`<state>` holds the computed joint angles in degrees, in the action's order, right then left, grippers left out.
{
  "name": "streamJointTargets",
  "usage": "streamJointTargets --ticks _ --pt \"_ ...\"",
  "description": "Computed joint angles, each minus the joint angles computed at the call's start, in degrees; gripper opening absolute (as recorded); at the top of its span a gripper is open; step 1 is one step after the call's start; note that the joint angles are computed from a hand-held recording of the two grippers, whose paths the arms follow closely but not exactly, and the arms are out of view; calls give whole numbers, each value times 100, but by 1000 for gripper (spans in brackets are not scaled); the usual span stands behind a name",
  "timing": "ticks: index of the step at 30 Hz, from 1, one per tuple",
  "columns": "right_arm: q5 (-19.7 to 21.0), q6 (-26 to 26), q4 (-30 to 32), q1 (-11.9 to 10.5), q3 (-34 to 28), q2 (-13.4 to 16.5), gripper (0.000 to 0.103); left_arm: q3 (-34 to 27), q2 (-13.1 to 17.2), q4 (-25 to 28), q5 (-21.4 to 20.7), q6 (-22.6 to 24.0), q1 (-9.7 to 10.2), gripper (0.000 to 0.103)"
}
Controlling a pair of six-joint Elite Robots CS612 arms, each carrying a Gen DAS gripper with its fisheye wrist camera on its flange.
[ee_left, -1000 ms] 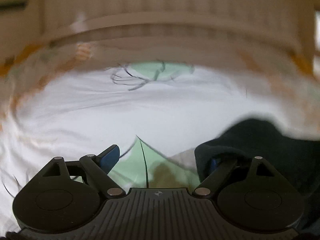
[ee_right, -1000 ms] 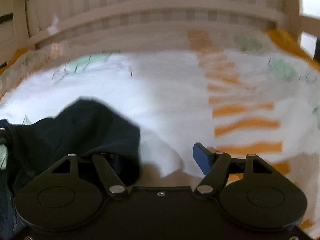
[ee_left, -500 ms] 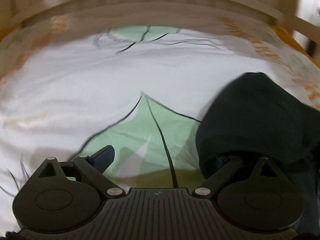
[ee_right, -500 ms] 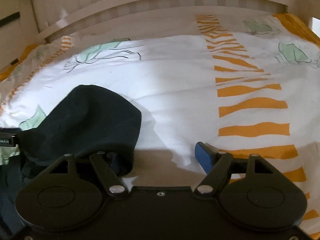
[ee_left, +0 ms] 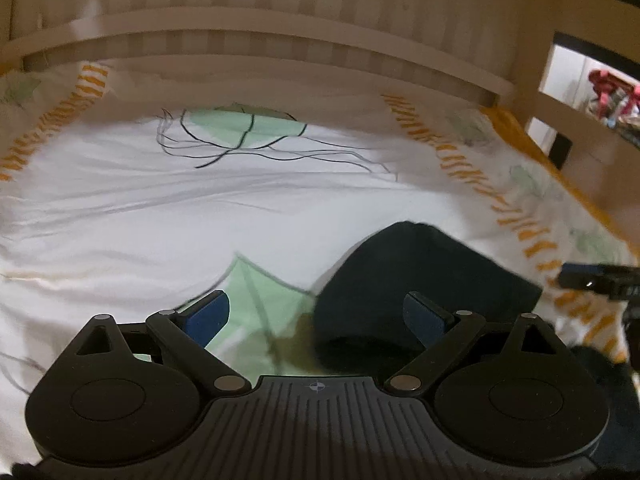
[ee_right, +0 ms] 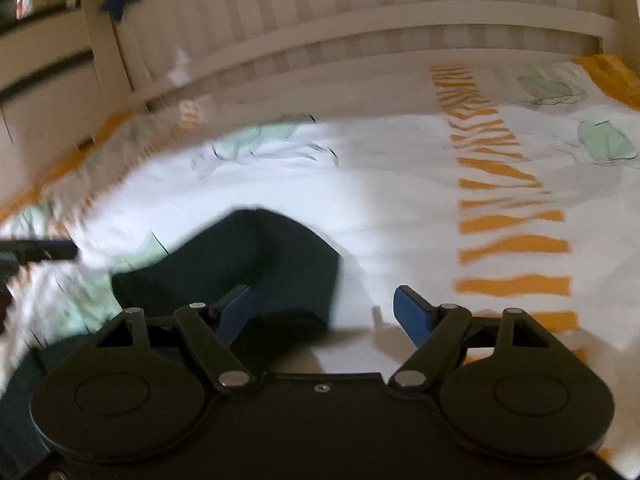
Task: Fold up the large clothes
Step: 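Grasp the folded hoodie bundle with the right tool and lift it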
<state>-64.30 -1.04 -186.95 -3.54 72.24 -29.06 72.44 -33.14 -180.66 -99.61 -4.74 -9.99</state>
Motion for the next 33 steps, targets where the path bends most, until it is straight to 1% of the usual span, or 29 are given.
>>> streamJointTargets --ticks 1,2,3,4,5,7,9,11,12,14,16,18,19,20,21,22,23,25,27,29,30,31,32,33 --pt "23 53 84 30 -119 46 76 -61 49 -20 39 -50 -28 95" --pt "13 35 135 59 -217 92 65 -135 110 -22 106 -118 -58 95" --pt "-39 2 188 100 -308 136 60 -221 177 17 164 -239 -90 95" --pt "-96 3 268 133 -398 181 49 -284 234 61 186 -342 -107 95" --pt "-106 52 362 156 -490 232 36 -302 263 96 241 -405 -114 95" --pt "-100 182 567 178 -639 328 22 -359 337 271 419 -462 -142 94" --pt "-250 193 795 205 -731 405 19 -397 400 564 564 -508 -150 94" --pt "-379 195 928 206 -722 445 11 -393 446 786 631 -570 -126 96" --pt "-327 268 873 180 -708 470 9 -370 487 691 587 -669 -100 96" --pt "-140 542 740 108 -661 494 5 -305 552 291 431 -802 -51 96" --pt "-75 607 759 73 -625 468 4 -271 565 160 462 -758 -56 97" --pt "-90 444 777 72 -591 414 8 -252 566 132 545 -669 -77 98" --pt "-17 408 701 66 -571 395 22 -253 569 124 556 -654 -82 98" --pt "77 429 592 53 -565 386 34 -256 573 113 551 -659 -81 98" --pt "149 509 450 38 -574 389 42 -259 575 106 545 -670 -82 98" --pt "264 612 387 18 -636 418 55 -266 578 110 538 -673 -80 98" --pt "348 712 395 2 -717 448 61 -270 580 117 542 -660 -79 98" --pt "275 792 508 12 -903 513 61 -259 577 105 542 -649 -76 98" --pt "254 778 840 24 -1135 588 61 -236 571 72 535 -656 -77 98" --pt "360 825 1213 21 -1407 692 67 -237 585 34 515 -660 -70 98" --pt "411 859 1352 22 -1542 750 68 -235 591 11 506 -661 -66 98" --pt "457 862 1475 24 -1649 795 72 -250 603 3 505 -667 -72 98" --pt "470 842 1625 30 -1757 837 78 -246 605 -15 498 -675 -70 98" --pt "400 812 1791 42 -1858 874 79 -237 602 -31 491 -682 -68 98"
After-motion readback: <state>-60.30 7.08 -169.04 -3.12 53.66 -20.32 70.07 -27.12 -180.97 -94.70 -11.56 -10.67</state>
